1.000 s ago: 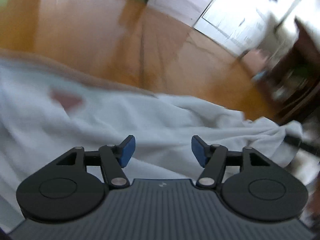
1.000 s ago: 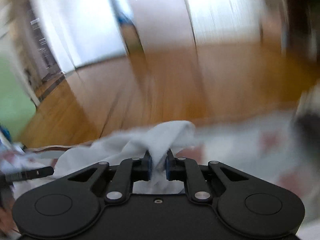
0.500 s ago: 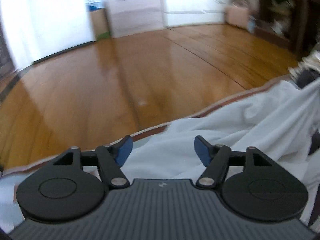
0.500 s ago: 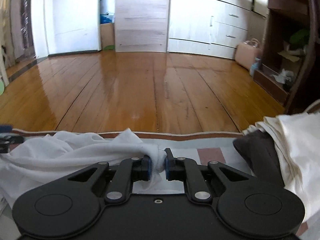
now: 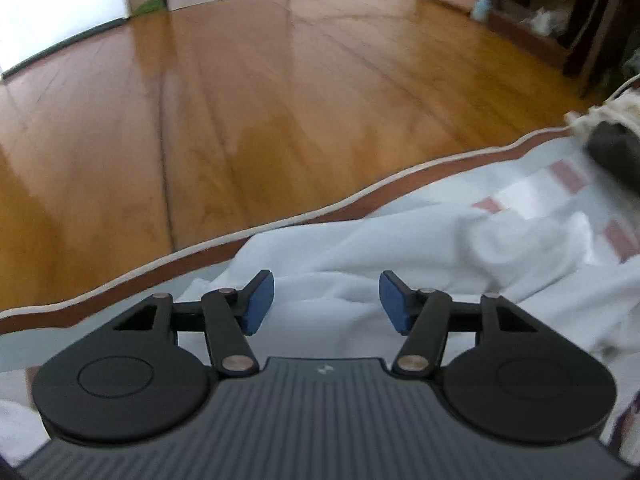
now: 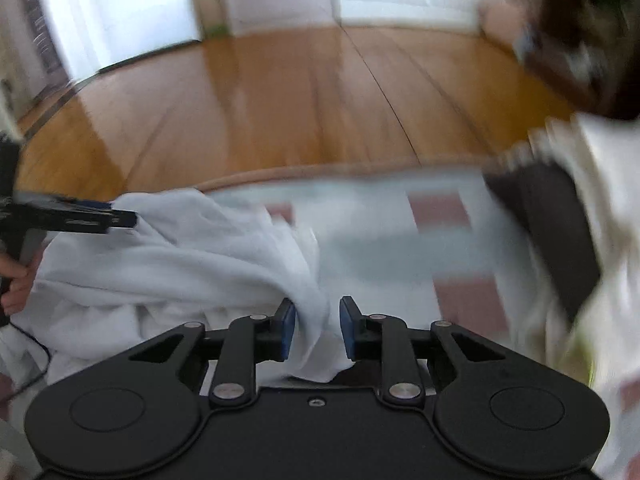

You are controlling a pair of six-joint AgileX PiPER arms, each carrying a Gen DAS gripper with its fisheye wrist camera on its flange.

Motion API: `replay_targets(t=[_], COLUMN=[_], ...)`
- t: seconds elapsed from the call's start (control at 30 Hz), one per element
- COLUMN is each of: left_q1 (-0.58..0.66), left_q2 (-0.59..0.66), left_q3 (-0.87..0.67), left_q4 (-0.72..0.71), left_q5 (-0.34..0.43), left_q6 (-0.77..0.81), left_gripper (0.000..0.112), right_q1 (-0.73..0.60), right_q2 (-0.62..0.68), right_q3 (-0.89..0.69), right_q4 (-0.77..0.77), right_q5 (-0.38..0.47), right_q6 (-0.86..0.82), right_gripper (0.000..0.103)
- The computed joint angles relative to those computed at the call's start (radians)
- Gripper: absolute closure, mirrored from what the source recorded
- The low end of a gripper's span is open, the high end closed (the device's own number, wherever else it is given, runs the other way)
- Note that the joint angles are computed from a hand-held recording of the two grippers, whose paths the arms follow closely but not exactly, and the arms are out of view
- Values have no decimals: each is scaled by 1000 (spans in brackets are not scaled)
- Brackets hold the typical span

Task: Fold clothes

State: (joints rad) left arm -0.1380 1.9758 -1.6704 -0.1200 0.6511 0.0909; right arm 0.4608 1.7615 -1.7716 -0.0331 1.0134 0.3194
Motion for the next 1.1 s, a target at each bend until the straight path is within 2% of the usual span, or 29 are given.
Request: replay_targets(t=[0.07,0.13,0.2,0.3,0.37,0.47,0.53,0.57,0.6,0.73,0.77,0.8,0.83,0.87,0.9,0.93,0.97,1.03,1.07,1.1], left_q1=[13,17,-10,-49,-58,-35,-34,-36,-44,-62,-52,-43,-39,-41,-43,-47,-48,-46,-46,-45], left_q2=[-13,6,15,9,11,60,100,122,148,259,272,290,295,278,261,226,172,48,1,-37], left_q3=[15,-25,-29,5,-6,-109,-182,-218,-251,-387,-393,-411,-413,-383,-354,-293,-196,0,62,98], left_q4=[-66,-104,-75,28,46,-67,-94,-101,-90,-13,-47,-85,-110,-115,-121,-124,-157,-278,-288,-259], left_q5=[-10,59,72,27,24,78,100,111,122,185,185,198,202,179,157,101,5,-195,-259,-290], left_q6=[98,147,118,74,66,124,155,174,187,174,193,211,221,227,233,235,266,387,397,368], left_gripper=[53,49,49,49,49,49,44,37,32,32,36,60,69,97,108,108,108,108,108,108], right_q1=[-59,-99,-117,-147,-178,-163,-140,-146,-152,-180,-186,-193,-199,-204,-200,-197,-194,-172,-156,-140], right_q2=[-28,-30,-32,-34,-16,33,49,52,54,73,83,92,102,111,116,121,126,123,117,111], right_q3=[56,75,88,112,112,54,33,38,43,44,36,26,17,8,6,3,1,2,4,5], right_q4=[106,179,226,306,409,446,436,455,474,534,540,541,541,539,525,512,498,457,433,408], right_q5=[-30,-28,-10,12,37,89,94,87,80,59,57,58,60,59,49,39,29,6,-6,-18], right_q6=[-3,6,9,-11,-118,-225,-260,-260,-259,-241,-230,-216,-202,-189,-184,-179,-173,-207,-238,-269], right_gripper=[66,59,58,58,58,58,57,55,53,48,46,43,42,42,42,42,42,61,83,87])
